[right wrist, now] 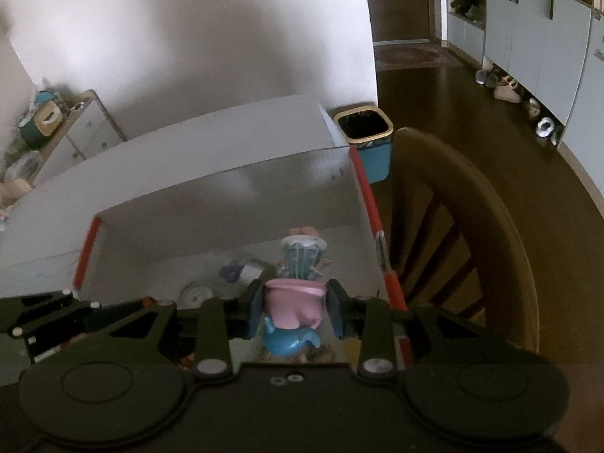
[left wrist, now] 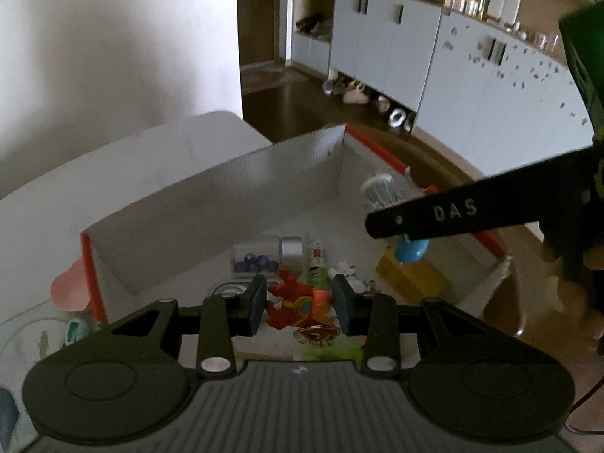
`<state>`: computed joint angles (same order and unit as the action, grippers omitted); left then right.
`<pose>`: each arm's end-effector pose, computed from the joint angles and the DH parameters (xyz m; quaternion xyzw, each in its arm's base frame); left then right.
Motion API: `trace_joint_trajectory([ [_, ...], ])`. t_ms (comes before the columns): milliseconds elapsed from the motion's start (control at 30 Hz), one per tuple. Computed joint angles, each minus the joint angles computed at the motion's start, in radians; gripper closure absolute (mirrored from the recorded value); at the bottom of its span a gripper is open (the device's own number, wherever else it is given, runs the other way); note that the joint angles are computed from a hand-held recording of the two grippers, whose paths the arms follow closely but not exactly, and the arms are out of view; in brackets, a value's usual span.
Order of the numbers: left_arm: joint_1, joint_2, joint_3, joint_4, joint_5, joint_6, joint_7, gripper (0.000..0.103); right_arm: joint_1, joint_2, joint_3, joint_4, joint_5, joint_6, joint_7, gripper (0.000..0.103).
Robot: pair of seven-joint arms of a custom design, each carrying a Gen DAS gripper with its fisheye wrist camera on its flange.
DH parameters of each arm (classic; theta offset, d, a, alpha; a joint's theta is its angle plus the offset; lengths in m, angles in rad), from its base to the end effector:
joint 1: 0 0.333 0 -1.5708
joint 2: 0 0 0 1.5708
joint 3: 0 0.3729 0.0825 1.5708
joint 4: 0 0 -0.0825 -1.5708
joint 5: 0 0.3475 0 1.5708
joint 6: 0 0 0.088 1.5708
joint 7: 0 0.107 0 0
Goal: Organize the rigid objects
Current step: 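Carry the pig figure and red fish toy with both tools into the red box, then open right tool to drop pig figure while left tool releases red fish toy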
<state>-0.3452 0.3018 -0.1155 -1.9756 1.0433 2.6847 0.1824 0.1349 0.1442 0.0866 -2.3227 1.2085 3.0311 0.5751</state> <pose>0.5463 -0.2946 0.4283 -0.6886 0.6383 -0.2208 0.2639 0.5134 0.0418 0.3959 -0.6838 0.6571 -0.1222 0.2926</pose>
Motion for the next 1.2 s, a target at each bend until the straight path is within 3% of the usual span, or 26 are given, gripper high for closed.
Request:
trace_joint_trajectory([
  [133, 0.01, 0.038, -0.004, 0.034, -0.052, -0.01, 0.066, 0.066, 0.009, 0.037, -0.018, 0.014, -0.126, -0.016, 0.102, 0.069],
  [400, 0.014, 0.107, -0.003, 0.095, -0.196, -0.05, 0.204, 0.066, 0.023, 0.066, -0.002, -0.006, -0.348, 0.081, 0.224, 0.069],
  [500, 0.012, 0.122, -0.003, 0.116, -0.247, -0.069, 0.245, 0.066, 0.048, 0.069, -0.023, -0.014, -0.458, 0.08, 0.321, 0.069],
  [600, 0.01, 0.133, -0.003, 0.132, -0.287, -0.091, 0.279, 0.066, 0.103, 0.082, -0.09, -0.024, -0.598, 0.084, 0.442, 0.069],
  [667, 0.011, 0.141, -0.008, 0.144, -0.321, -0.105, 0.308, 0.066, 0.058, 0.091, -0.049, -0.016, -0.597, 0.062, 0.45, 0.069],
  [867, 0.004, 0.161, -0.017, 0.184, -0.39, -0.171, 0.387, 0.066, 0.0, 0.105, -0.006, 0.0, -0.649, 0.023, 0.5, 0.069],
  [1200, 0.022, 0.186, -0.044, 0.224, -0.531, -0.227, 0.504, 0.065, -0.019, 0.093, 0.005, 0.002, -0.656, -0.009, 0.514, 0.068],
])
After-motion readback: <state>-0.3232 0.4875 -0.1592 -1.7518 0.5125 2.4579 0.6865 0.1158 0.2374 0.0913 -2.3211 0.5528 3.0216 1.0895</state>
